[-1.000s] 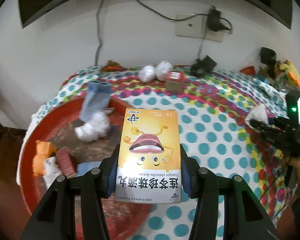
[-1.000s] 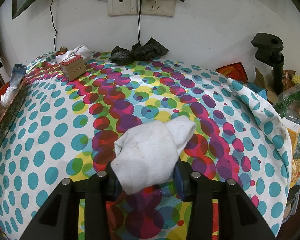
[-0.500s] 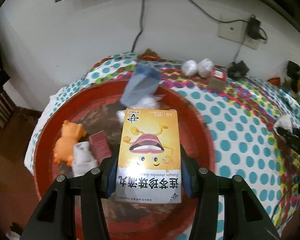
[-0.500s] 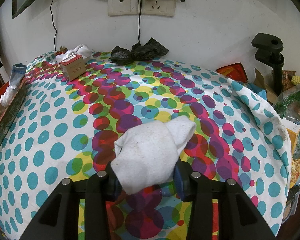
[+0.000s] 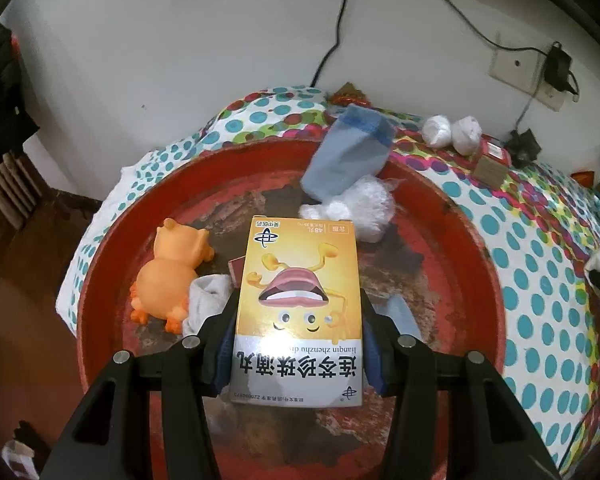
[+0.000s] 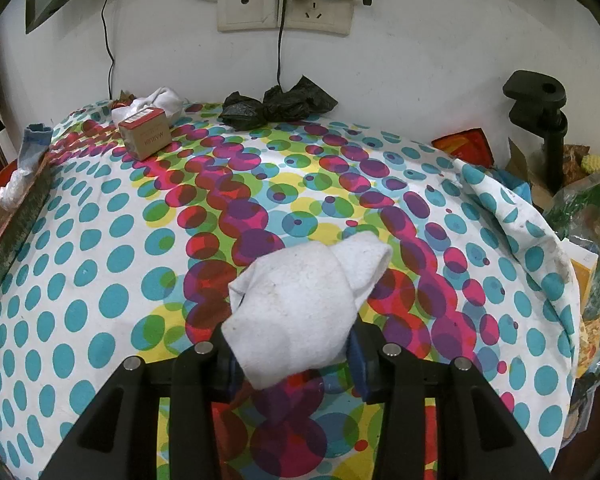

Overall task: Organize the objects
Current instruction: 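Carry the yellow box with the left gripper over the red tray, then lower the yellow box into the tray and open the left gripper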

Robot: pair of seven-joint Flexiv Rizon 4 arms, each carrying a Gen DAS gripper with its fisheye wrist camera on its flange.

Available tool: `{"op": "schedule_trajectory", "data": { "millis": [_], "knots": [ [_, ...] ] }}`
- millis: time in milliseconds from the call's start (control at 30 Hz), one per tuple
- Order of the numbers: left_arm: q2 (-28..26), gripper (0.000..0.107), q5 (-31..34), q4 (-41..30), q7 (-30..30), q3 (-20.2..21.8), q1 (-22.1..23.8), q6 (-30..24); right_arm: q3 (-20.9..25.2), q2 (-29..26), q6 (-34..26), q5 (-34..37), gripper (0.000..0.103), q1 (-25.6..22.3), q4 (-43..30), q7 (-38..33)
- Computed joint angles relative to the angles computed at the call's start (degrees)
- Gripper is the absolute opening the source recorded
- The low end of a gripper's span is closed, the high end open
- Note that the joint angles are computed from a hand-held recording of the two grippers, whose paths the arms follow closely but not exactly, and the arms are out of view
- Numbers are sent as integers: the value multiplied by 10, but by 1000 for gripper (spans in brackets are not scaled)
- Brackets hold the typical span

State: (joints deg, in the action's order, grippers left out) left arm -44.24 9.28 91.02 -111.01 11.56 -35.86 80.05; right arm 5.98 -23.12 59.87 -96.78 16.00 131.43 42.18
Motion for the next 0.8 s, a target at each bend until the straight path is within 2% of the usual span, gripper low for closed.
{"op": "schedule_trajectory", "data": {
  "millis": [233, 400, 500, 600, 667, 800],
  "knots": [
    [-10, 48, -13, -4, 11, -16, 19, 8, -1, 1, -2, 2, 43, -1, 1, -5],
    [-18, 48, -10, -12, 9, 2, 4, 12, 0, 1, -5, 8, 43, 3, 1, -10],
    [-20, 53, -7, -14, 6, 11, -4, 15, -1, 1, -6, 10, 43, 5, 0, -10],
    [-18, 65, -6, -11, -11, 28, -18, 20, -1, 0, -7, 13, 43, 7, 0, -13],
    [-15, 82, -3, -6, -36, 52, -36, 27, 0, 0, -12, 21, 43, 11, -2, -18],
    [-6, 93, 12, 11, -86, 105, -77, 54, -3, 4, -14, 23, 43, 10, 4, -27]
  ]
}}
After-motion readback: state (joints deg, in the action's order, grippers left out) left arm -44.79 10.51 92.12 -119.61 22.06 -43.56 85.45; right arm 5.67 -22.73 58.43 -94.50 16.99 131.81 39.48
